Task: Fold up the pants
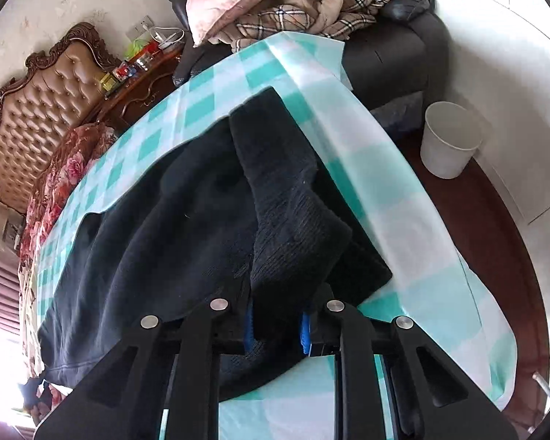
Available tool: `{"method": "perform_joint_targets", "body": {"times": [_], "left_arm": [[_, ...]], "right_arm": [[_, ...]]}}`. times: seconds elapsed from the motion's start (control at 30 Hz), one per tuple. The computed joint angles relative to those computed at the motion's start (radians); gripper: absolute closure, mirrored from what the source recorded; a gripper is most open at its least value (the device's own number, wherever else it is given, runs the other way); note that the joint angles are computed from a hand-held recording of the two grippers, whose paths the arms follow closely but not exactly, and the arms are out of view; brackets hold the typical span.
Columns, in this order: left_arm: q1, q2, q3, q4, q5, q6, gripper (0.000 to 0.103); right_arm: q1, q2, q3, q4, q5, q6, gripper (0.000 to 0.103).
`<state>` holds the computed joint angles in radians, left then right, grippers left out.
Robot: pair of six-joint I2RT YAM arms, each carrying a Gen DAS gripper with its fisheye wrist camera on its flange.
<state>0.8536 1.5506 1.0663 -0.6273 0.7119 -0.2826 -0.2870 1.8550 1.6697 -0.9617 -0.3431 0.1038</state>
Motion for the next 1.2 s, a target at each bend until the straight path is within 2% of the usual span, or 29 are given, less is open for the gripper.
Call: {"method": "perform_joint_targets", "body": {"times": [0.17, 0.27, 0.37, 0.43, 0.5, 0.53, 0.57, 0.67, 0.73, 0.77, 0.8, 0.87, 0.9, 0.93, 1.0, 1.07, 1.13, 1.17, 1.2], "left_arm": [[-0.008, -0.072, 0.034, -0.023, 0.010, -0.039, 0.088], [-0.029, -0.048, 0.008, -0.045, -0.057, -0.009, 0.088], [-0.005, -0.014, -0.044, 0.007, -0.027, 0.000, 0.084], [-0.011, -0.032, -0.041, 0.012, -0.056, 0.041, 0.079], [-0.023, -0.053, -0.020, -0.001, -0.121, 0.065, 0.063], [-0.023, -0.062, -0.014, 0.005, -0.150, 0.056, 0.059], [-0.020, -0.084, -0.012, 0.015, -0.213, 0.044, 0.052], [-0.078, -0.188, -0.053, 0.092, -0.401, 0.047, 0.046], [-0.156, -0.245, -0.080, 0.134, -0.497, 0.080, 0.038], [-0.247, -0.289, -0.107, 0.174, -0.583, 0.124, 0.030], [-0.317, -0.316, -0.127, 0.205, -0.646, 0.164, 0.022], [-0.478, -0.340, -0.163, 0.280, -0.779, 0.257, 0.015], [-0.572, -0.327, -0.167, 0.309, -0.861, 0.306, 0.013], [-0.616, -0.308, -0.158, 0.320, -0.899, 0.328, 0.013], [-0.747, -0.235, -0.108, 0.345, -0.997, 0.363, 0.013], [-0.804, -0.176, -0.034, 0.328, -0.982, 0.346, 0.014], [-0.844, -0.116, 0.028, 0.317, -0.956, 0.309, 0.024], [-0.857, -0.063, 0.084, 0.294, -0.913, 0.281, 0.037], [-0.861, -0.032, 0.112, 0.286, -0.882, 0.267, 0.044]], "right_arm": [[-0.033, -0.059, 0.040, -0.023, -0.087, 0.008, 0.086], [-0.017, -0.054, 0.014, -0.005, -0.009, -0.022, 0.086], [-0.001, -0.007, -0.024, 0.010, 0.058, -0.025, 0.086], [0.006, -0.028, -0.075, 0.057, 0.083, -0.039, 0.086], [0.021, -0.048, -0.101, 0.082, 0.128, -0.049, 0.086], [0.030, -0.061, -0.121, 0.100, 0.159, -0.054, 0.086], [0.037, -0.074, -0.144, 0.123, 0.187, -0.059, 0.086], [0.041, -0.116, -0.215, 0.181, 0.228, -0.052, 0.080], [0.052, -0.153, -0.247, 0.188, 0.303, -0.037, 0.068], [0.058, -0.176, -0.265, 0.194, 0.353, -0.029, 0.053], [0.055, -0.211, -0.296, 0.212, 0.391, -0.037, 0.043], [0.058, -0.236, -0.311, 0.220, 0.451, -0.055, 0.038], [0.068, -0.240, -0.309, 0.228, 0.480, -0.065, 0.036], [0.088, -0.249, -0.308, 0.244, 0.522, -0.083, 0.036], [0.163, -0.269, -0.308, 0.305, 0.700, -0.116, 0.034], [0.202, -0.272, -0.290, 0.350, 0.769, -0.152, 0.030], [0.229, -0.244, -0.225, 0.357, 0.741, -0.151, 0.029], [0.243, -0.217, -0.183, 0.363, 0.684, -0.149, 0.029], [0.259, -0.193, -0.155, 0.372, 0.658, -0.152, 0.028]]}}
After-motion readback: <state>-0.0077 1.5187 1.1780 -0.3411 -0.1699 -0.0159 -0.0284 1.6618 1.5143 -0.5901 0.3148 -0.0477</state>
